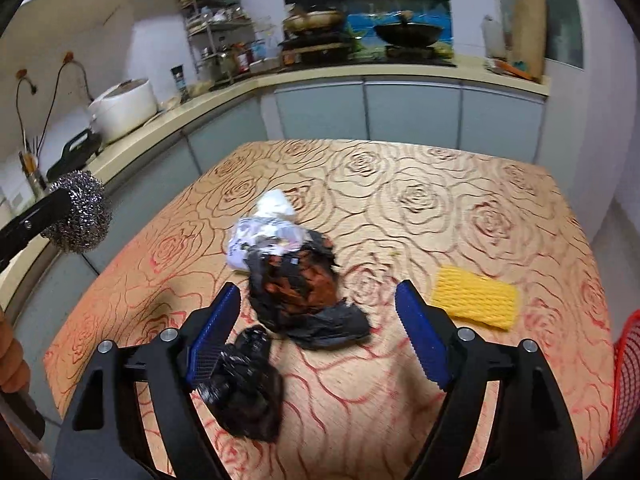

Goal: Collect trash
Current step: 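Lift the steel wool with the left tool while the right tool grasps the black plastic bag, then carry the black bag toward the red wastebasket with the right tool while the left tool holds the steel wool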

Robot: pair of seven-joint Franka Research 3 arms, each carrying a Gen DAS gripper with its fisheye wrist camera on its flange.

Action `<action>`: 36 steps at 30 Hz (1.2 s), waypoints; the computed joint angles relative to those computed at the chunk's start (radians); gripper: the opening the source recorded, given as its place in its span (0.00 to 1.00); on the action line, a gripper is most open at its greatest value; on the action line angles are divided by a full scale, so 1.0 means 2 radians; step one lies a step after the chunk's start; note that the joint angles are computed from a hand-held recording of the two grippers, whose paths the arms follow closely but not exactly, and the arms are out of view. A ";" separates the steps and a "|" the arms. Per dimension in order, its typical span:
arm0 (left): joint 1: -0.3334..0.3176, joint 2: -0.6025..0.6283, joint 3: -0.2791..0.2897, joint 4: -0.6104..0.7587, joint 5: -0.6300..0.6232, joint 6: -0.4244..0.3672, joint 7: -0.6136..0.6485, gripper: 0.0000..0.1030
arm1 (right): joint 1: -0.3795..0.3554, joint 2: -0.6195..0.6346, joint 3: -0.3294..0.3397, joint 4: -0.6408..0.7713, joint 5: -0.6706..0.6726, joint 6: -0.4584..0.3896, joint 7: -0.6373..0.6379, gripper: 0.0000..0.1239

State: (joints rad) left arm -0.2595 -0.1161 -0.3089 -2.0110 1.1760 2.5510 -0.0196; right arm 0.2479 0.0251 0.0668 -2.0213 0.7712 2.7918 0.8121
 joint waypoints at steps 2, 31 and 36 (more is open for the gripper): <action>0.002 -0.004 0.002 -0.006 -0.001 0.000 -0.003 0.30 | 0.003 0.011 0.002 0.011 -0.014 -0.003 0.011 0.62; 0.020 -0.022 -0.002 -0.032 -0.016 0.010 -0.010 0.30 | -0.011 0.048 0.015 0.043 -0.084 -0.021 0.079 0.45; 0.018 -0.019 -0.004 -0.028 -0.011 0.010 -0.010 0.30 | -0.010 0.021 0.011 0.027 -0.050 -0.006 0.054 0.45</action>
State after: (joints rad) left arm -0.2244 -0.1543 -0.3163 -2.0661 1.1544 2.5713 -0.0399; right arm 0.2271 0.0669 0.0886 -1.9676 0.6716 2.7803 0.9199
